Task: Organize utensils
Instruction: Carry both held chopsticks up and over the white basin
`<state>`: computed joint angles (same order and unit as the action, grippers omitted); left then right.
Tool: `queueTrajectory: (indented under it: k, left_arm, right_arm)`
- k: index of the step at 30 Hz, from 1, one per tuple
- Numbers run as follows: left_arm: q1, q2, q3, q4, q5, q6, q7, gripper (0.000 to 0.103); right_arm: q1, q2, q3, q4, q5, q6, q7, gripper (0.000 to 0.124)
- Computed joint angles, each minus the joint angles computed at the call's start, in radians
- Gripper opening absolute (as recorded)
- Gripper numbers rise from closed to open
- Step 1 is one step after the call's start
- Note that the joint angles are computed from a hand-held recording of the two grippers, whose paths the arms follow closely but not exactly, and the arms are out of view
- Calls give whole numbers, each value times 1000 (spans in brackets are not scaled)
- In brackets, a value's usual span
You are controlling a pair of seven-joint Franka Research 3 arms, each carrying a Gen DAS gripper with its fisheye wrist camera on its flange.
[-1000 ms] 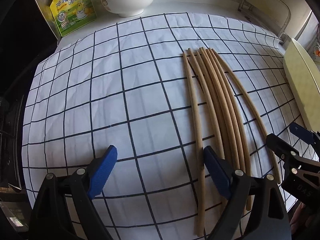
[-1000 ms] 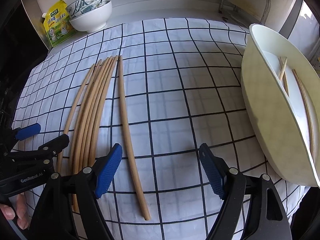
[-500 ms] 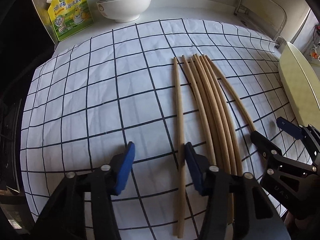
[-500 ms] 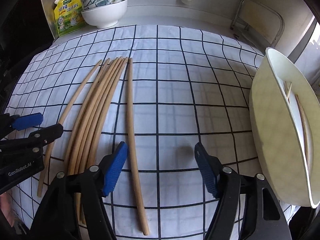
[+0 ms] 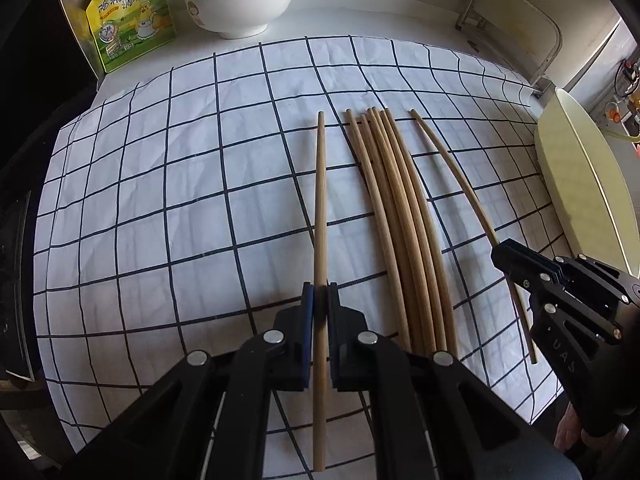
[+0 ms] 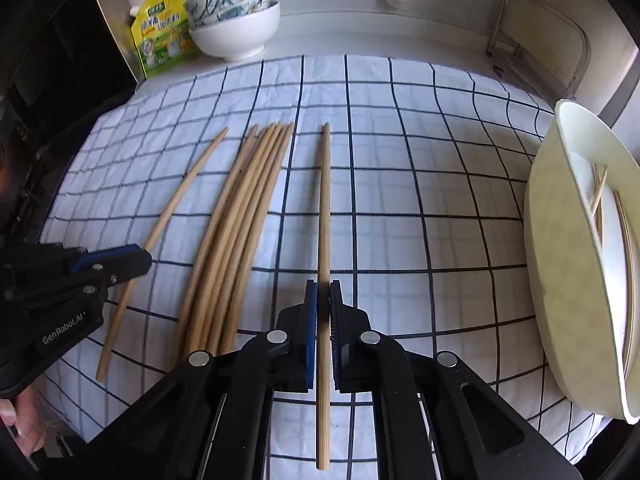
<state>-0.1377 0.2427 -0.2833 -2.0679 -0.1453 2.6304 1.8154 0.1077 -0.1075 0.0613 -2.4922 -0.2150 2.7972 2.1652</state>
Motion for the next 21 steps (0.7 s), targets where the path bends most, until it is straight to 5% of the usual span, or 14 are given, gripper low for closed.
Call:
queueTrajectory:
  k: [12, 21]
  left_arm:
    - [-31, -101, -4, -4, -79, -15, 27, 7]
    - [-102, -126, -30, 56, -148, -19, 82, 7]
  right_arm:
    - [-19, -193, 2, -73, 187, 35, -151, 6]
    - [-156, -397, 29, -168, 199, 33, -182, 6]
